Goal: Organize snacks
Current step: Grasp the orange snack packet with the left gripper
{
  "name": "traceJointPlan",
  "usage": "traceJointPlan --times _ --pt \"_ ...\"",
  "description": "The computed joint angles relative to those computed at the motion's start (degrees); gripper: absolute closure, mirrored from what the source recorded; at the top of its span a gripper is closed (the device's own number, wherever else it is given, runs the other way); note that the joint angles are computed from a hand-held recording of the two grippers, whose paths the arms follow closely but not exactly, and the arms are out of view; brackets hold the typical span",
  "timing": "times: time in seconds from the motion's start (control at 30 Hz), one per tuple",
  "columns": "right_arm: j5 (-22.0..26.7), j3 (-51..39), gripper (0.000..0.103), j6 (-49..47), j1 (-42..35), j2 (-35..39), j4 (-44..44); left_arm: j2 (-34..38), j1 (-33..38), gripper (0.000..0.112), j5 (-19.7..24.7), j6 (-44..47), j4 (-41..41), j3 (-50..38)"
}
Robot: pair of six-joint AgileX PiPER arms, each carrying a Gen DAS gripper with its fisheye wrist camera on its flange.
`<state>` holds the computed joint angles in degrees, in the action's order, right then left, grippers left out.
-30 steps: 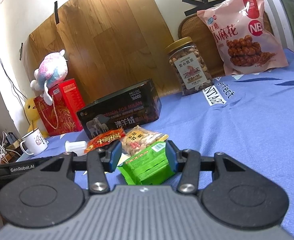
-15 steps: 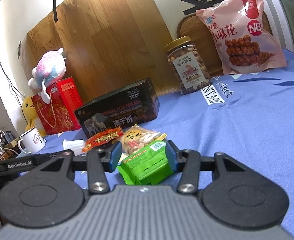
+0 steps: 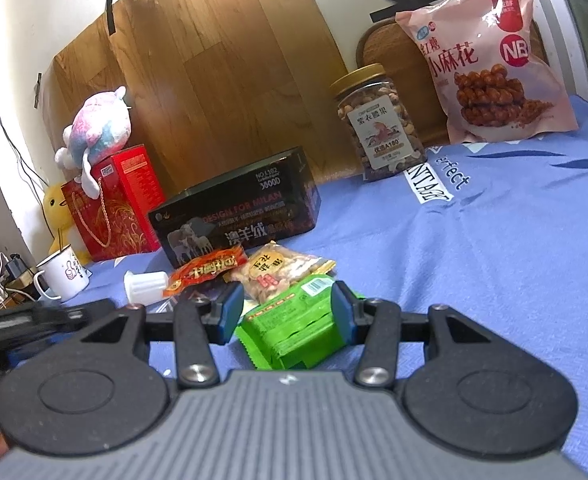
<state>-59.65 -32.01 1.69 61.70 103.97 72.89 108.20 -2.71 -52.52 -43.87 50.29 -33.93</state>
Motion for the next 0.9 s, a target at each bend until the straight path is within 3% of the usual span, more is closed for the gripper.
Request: traceJointPlan --times 0.07,0.2,0.3,0.37,0.53,0.6,0.67,0.77,0.9 --pt "-0.8 0.5 0.052 0.1 0.6 -0.5 0.8 -2.3 1.8 0.056 0.4 -1.0 3.1 1.1" --pt "-2.7 4.7 0.052 7.2 2.1 -4.3 -1.7 -8.9 5.9 0.056 6.6 -3.2 7.1 1.0" --pt "1.0 6.5 0.054 10.0 -2.1 -8.4 -9.2 -9.7 8.1 0.056 10.2 -11.4 16.0 -3.1" --pt "5.9 5.3 0.054 10.4 -7.0 -9.7 -15.3 -8.6 7.9 0.056 11.4 -19.1 23.4 -7.5" --pt "20.1 -4.8 0.059 -1.3 -16.4 -7.8 -19.9 -0.5 7.9 0.059 2.2 -35.3 34.6 -17.9" --pt "25.0 -8.6 0.059 -3.3 -20.1 -6.1 -21.9 2.4 6.5 0.059 1.0 -38.1 35.4 -20.9" --pt "31.3 -13.8 0.059 -2.0 -24.8 -3.5 -26.3 4.8 4.5 0.059 1.7 -38.8 34.7 -23.3" --pt "42.2 -22.6 0.059 0.0 -31.3 1.4 -31.5 7.8 1.1 0.059 6.1 -41.9 34.2 -27.4" --pt "54.0 -32.2 0.059 13.6 -36.1 7.4 -46.5 12.6 -1.5 0.059 10.2 -48.0 37.1 -34.2"
